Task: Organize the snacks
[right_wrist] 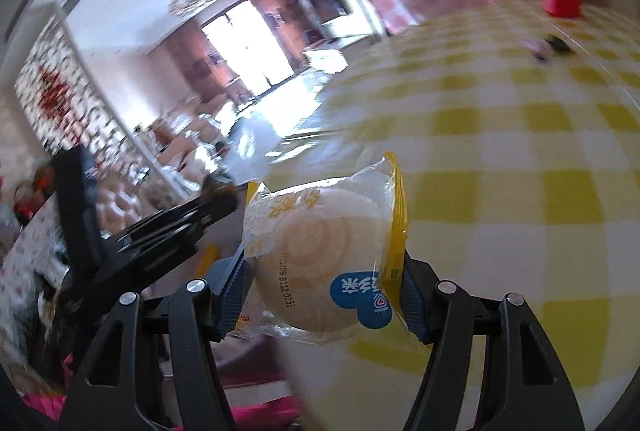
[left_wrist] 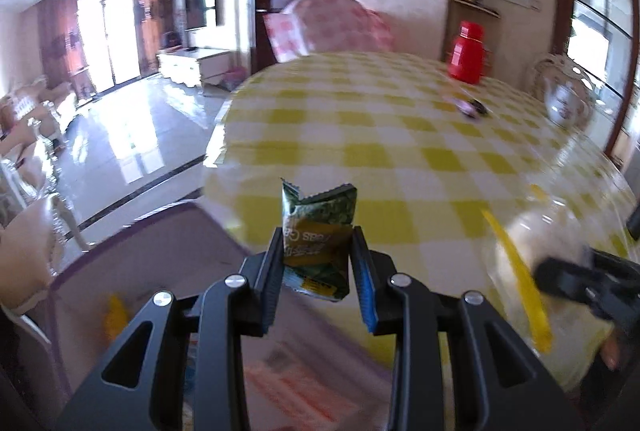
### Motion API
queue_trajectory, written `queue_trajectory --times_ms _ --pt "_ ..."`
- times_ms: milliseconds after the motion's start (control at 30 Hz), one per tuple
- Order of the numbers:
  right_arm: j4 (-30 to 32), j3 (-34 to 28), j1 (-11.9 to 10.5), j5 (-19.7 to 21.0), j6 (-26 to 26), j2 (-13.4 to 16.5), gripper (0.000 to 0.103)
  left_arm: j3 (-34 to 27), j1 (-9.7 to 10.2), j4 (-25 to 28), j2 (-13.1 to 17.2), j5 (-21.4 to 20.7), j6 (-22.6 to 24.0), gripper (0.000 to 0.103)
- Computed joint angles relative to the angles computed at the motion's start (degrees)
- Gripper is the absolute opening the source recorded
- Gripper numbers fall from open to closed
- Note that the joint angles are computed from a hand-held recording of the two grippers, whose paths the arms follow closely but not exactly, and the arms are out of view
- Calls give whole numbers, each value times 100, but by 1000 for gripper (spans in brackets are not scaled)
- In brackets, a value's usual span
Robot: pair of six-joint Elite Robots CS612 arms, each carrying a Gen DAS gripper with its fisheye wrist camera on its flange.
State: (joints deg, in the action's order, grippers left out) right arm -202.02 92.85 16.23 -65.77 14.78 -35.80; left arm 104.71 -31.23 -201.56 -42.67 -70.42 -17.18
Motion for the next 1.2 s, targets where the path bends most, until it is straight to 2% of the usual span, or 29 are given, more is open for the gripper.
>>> queue_trajectory --times_ms 100,233,367,500,533,567,600,633,667,700,767,1000,1100,1200 --pt "136 -92 198 -110 -399 -29 63 72 101 13 -68 197 -59 33" --pt "523 -255 400 -47 -826 -10 63 189 183 212 -195 681 -14 33" --pt "961 -428 610 -45 -1327 58 63 257 309 409 -288 657 -53 33" --pt "1275 -539 794 -132 -1875 135 64 301 336 511 -341 798 -44 33" --pt "1368 -559 794 -26 -1954 147 65 311 348 496 -347 816 -61 39" --pt "1471 -571 794 124 -2002 153 67 302 346 517 -345 842 -81 58" --pt "1611 -593 789 303 -2042 156 69 301 336 542 -345 928 -100 71" --pt "1638 -593 752 543 -2056 168 75 293 315 531 -330 1031 -105 84" --pt "1466 -571 710 659 -2026 178 81 282 293 529 -313 1144 -103 85" --pt "1329 -548 696 666 -2006 184 81 270 281 597 -313 1188 -112 86" --pt "1108 -473 661 627 -1965 152 81 247 272 650 -301 1169 -110 93" --pt "608 -260 384 573 -1290 86 81 129 158 811 -227 1315 81 98" --pt "404 -274 259 477 -993 98 81 54 117 983 -198 1281 118 98" --pt "113 -142 87 208 -819 43 82 -54 76 1251 -187 1168 124 98"
